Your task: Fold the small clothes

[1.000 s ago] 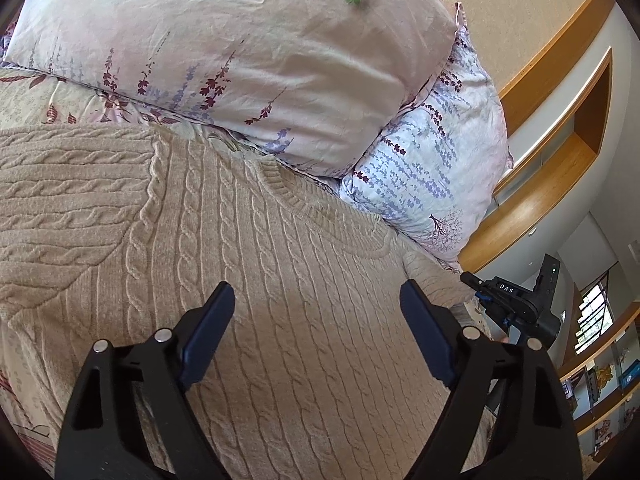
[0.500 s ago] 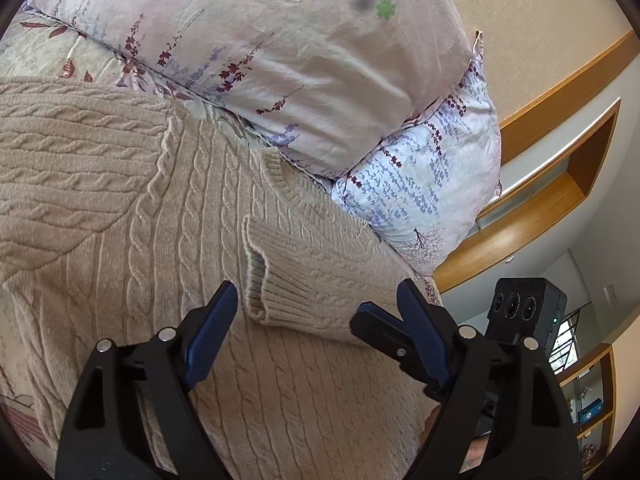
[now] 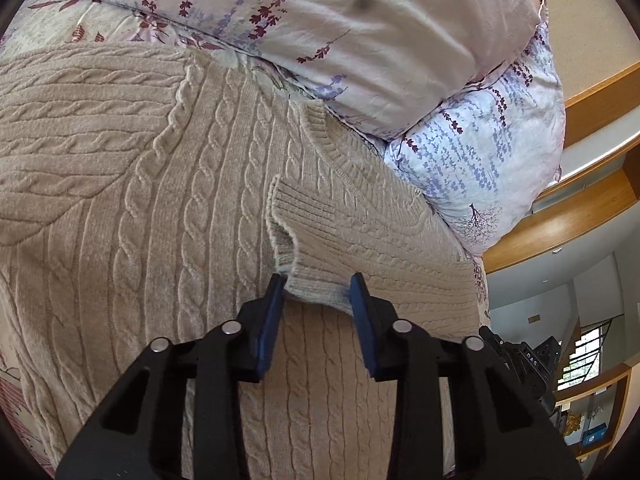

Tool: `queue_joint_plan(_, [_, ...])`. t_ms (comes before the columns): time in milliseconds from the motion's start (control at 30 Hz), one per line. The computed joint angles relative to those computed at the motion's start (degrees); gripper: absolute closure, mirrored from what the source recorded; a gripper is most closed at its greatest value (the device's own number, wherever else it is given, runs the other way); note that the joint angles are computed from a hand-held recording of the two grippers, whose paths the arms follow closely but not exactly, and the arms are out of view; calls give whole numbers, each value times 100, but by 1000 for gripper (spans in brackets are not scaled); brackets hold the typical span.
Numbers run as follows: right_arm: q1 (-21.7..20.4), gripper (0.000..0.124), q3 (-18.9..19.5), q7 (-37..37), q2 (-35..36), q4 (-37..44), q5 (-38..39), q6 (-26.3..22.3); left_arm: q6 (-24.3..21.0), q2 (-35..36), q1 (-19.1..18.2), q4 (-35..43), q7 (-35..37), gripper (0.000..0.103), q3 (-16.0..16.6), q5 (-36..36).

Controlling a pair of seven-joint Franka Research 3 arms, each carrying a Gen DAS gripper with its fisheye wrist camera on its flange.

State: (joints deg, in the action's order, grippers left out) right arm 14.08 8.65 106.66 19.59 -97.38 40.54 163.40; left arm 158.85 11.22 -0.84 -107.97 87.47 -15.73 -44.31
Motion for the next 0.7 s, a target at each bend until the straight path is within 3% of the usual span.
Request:
queue_joint_plan(167, [-15, 100, -7, 178, 178, 37, 59, 348, -92, 182, -108, 235, -719, 80, 157, 842])
queue_joint_plan(233, [-1, 115, -13, 183, 227, 49, -2, 522, -57, 269, -82, 350, -787, 87, 128, 1027])
queue_joint_plan(333, [-182, 115, 293, -240, 173, -59, 260, 900, 102, 323, -59, 473, -807, 90, 91, 1395])
queue_joint_plan(400, [-110, 115, 291, -371, 123, -98, 189, 1071, 265, 265, -16, 451, -768, 90, 59, 1539])
queue_joint_plan(533, [-55, 115, 307, -486, 75, -160, 101, 1001, 435, 115, -28, 245, -1105, 90, 212, 2048])
queue_joint_plan(700, [463, 115, -270, 314, 176, -172, -716, 618, 173, 186, 10, 178, -1533, 90, 319, 2546])
